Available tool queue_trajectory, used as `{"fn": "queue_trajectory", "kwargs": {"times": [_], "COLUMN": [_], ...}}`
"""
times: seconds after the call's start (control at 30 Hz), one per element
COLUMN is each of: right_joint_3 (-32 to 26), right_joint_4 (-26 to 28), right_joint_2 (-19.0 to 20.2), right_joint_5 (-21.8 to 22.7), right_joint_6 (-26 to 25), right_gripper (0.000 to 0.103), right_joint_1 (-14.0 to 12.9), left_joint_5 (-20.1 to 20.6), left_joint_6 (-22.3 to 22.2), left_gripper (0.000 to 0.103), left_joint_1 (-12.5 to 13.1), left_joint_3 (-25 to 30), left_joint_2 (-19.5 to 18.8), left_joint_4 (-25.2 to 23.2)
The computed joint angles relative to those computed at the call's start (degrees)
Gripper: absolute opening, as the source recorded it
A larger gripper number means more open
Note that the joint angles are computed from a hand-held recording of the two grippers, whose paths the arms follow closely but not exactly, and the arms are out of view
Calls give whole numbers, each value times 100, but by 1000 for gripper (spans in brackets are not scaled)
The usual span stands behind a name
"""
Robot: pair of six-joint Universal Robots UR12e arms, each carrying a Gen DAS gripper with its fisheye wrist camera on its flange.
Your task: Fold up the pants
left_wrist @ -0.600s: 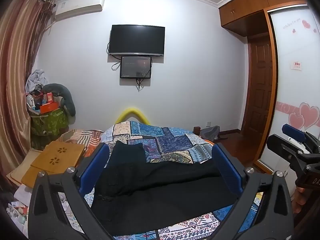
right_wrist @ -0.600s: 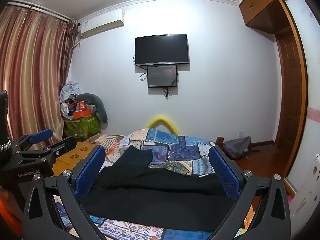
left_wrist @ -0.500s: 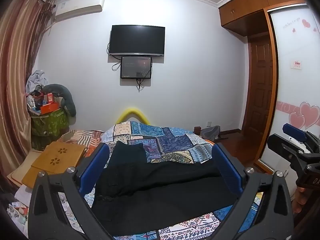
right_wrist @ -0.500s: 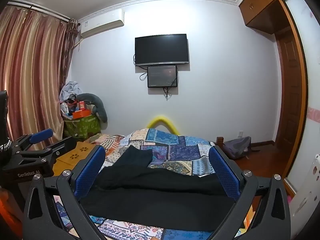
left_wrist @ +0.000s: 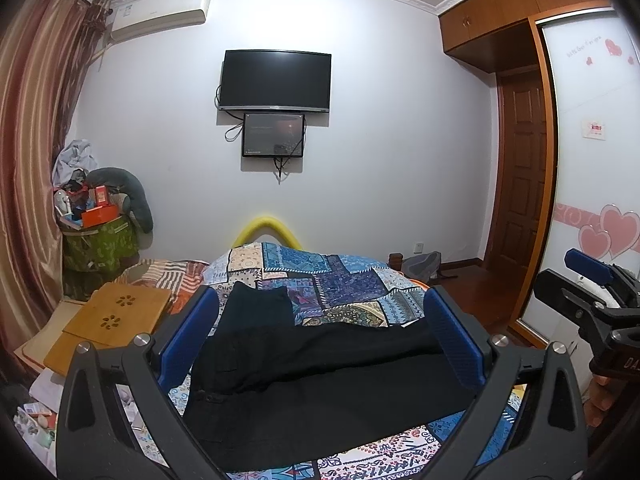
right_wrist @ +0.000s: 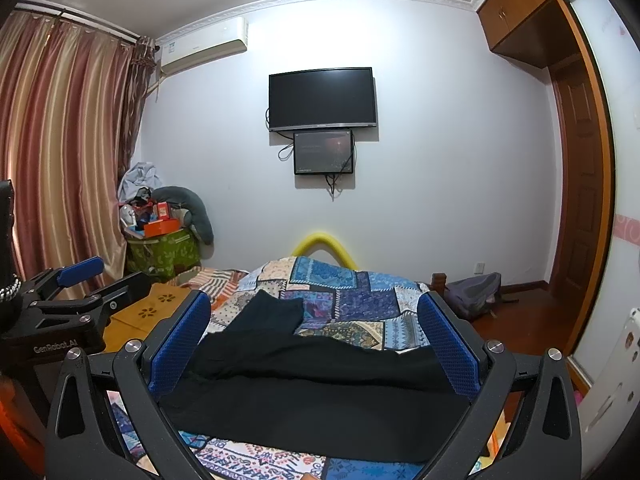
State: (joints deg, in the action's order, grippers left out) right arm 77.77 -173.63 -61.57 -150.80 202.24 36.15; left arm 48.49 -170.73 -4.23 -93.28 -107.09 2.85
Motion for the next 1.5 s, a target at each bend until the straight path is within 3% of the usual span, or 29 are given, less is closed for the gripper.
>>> {"fn": "queue_trajectory", "kwargs": {"times": [0.6,0.9,0.97,1.07,1.2,1.27,1.4,1.5], "right_joint_3": [3,20,86,147,301,432,449,474], "right_joint_4": [98,470,682,1014,1013,929,1413,1629], "right_joint_2": [14,16,-36,-77,-123,-185,-169,-141], "right_joint_5": [62,12,138,230,870,1317,1556,1773], "right_joint_6": [75,341,494,742,678,594,771,710], "right_gripper": [103,103,103,103,103,103,103,103], "right_joint_1": [-39,-139,-223,-336,-605,-744,-995,-1168], "left_joint_5": [-90,-174,-191,-183,42,274,788,1165], "left_joint_6": [-112,147,312,197,362,561,621,966], "left_gripper": [103,103,103,103,103,103,103,103], "left_joint_1": [23,1,-20,-55,-120,-162,-248,-310], "left_joint_3": [50,282,431,665,1170,1492,2175,2879], "left_joint_2": [-28,-194,-300,-502,-869,-1072,-1578,-2015], "left_joint_4": [-41,-463,-676,-758,-1089,-1392,-1616,-2402]}}
